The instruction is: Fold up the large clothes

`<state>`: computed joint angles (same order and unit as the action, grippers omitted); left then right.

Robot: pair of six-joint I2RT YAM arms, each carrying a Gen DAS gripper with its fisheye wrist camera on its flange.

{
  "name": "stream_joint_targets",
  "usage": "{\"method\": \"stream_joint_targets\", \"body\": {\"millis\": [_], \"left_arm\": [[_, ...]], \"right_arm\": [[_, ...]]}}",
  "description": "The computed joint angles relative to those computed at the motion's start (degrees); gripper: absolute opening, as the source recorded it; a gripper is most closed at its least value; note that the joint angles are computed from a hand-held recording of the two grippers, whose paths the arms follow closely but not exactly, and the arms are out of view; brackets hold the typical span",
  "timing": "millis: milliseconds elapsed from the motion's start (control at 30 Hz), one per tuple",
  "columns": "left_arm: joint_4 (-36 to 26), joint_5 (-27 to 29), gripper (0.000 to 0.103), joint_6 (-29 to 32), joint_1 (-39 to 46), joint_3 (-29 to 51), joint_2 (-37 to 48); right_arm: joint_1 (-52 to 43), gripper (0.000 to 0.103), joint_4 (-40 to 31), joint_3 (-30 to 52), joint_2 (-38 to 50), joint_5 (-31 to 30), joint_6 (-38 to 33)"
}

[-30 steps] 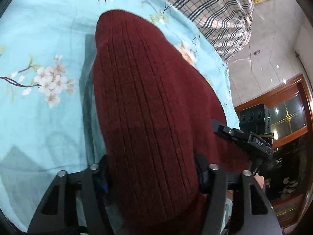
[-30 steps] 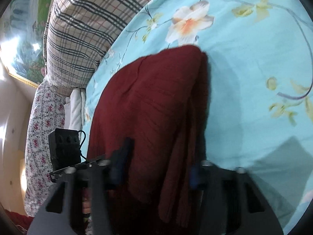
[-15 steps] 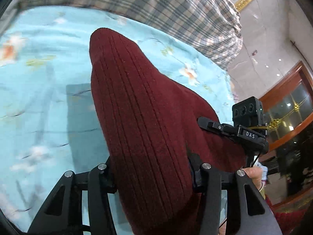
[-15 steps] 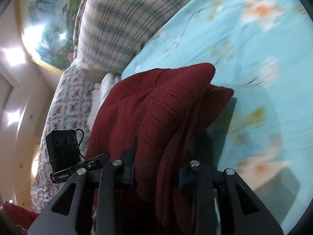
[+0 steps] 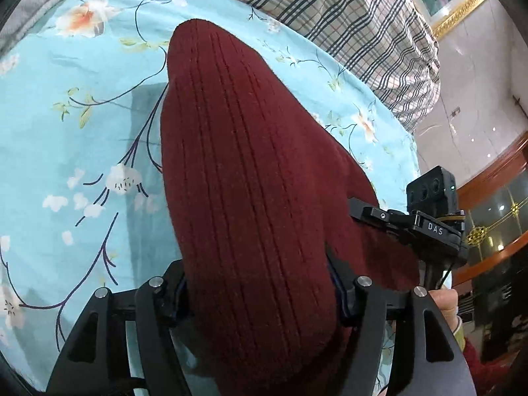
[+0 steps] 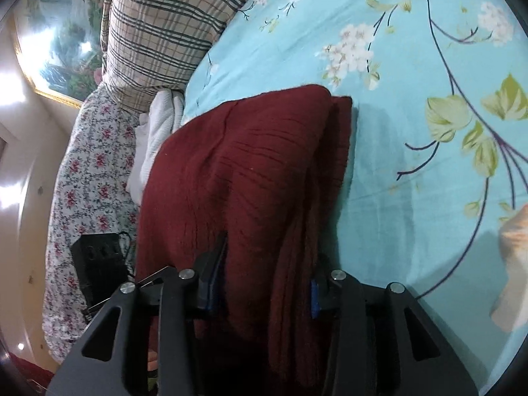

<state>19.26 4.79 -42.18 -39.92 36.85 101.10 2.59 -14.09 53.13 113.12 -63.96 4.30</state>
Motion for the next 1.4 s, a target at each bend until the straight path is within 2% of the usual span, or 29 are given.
{"method": "stream_joint_targets", "body": {"millis": [167,200,267,367,433,500,600,667,733,767,800,867,900,967,1000,1067,1100,1133,1200,1333,1400], "left_arm": [[-0.2,1.8,0.067,0.2,1.2,-0.3,-0.3],[-1.2,1.7,0.068,-0.1,1.4,-0.5,-1.3],[-2.7,0.6,0.068,-0.3,1.4,-2.2,-4.4],[-7.7,-4.8,0.067,0.3,-0.5,-4.5,-12.0],[-11.2,-10.4,0.066,-0.5,-2.7,-5.9,-18.0],[-12.8,-13.3,0.064,-0.8,-4.0,-7.6,-23.1],[-10.8,-13.2,0.054,1.4,-6.5,-11.1,-30.2],[-9.5,-12.2,0.042,4.1,-8.6,-11.9,-31.7],[-8.7,-10.8,0.037,6.7,-11.0,-11.2,-29.9],[-8.2,-9.5,0.034,7.4,-11.4,-10.9,-28.2],[-7.4,-8.0,0.033,7.9,-11.4,-10.8,-26.4],[-5.3,-5.3,0.029,7.6,-11.1,-10.7,-21.5],[-3.4,-3.8,0.028,6.7,-10.5,-10.5,-17.3],[-1.0,-4.0,0.014,5.2,-10.3,-10.7,-13.4],[3.3,-2.8,0.015,4.2,-9.7,-12.5,-12.2],[6.6,-2.1,0.014,3.2,-8.9,-14.4,-12.1],[8.6,-1.4,0.013,2.8,-8.4,-15.2,-11.6],[9.6,-1.5,0.011,2.7,-8.4,-15.6,-11.1],[11.6,-2.7,0.01,3.3,-9.1,-16.7,-10.1],[11.7,-4.9,0.009,2.9,-10.4,-17.2,-10.4],[9.3,-5.2,0.009,2.8,-10.5,-15.7,-10.8]], "right_arm": [[0.0,0.046,-1.2,-1.1,-2.8,2.8,-1.0],[-0.1,0.05,-1.9,-1.2,-3.8,4.1,-1.2],[-1.0,0.051,-1.8,-1.7,-5.8,6.2,-0.7],[-3.4,0.05,-0.8,-2.8,-10.9,9.3,0.1],[-4.7,0.05,-0.7,-2.8,-13.5,9.1,0.4],[-4.9,0.05,-0.4,-2.7,-15.8,8.7,1.1],[-2.9,0.05,-0.2,-1.9,-17.3,5.0,1.8],[0.5,0.049,0.2,-0.9,-17.2,2.7,2.6],[5.2,0.039,0.7,0.8,-16.5,1.1,3.5],[7.8,0.038,1.8,2.0,-15.7,0.6,4.4],[10.5,0.038,7.3,1.4,-15.9,2.4,10.8],[14.7,0.034,9.7,5.1,-12.0,0.5,14.0],[16.2,0.034,10.0,7.0,-10.1,-0.3,15.1],[19.4,0.033,8.0,11.9,-5.7,0.4,15.2],[20.3,0.032,5.6,13.9,-3.9,2.5,13.6],[21.6,0.014,1.2,18.2,0.8,7.1,11.1],[21.8,0.0,-0.3,19.5,2.7,9.5,10.5],[21.9,0.0,-0.2,20.4,4.8,10.4,11.2],[21.0,0.0,6.8,18.7,7.0,7.4,15.3],[22.1,0.0,4.8,19.4,6.2,11.3,13.0],[22.3,0.0,5.4,20.0,6.8,11.2,14.4]]}}
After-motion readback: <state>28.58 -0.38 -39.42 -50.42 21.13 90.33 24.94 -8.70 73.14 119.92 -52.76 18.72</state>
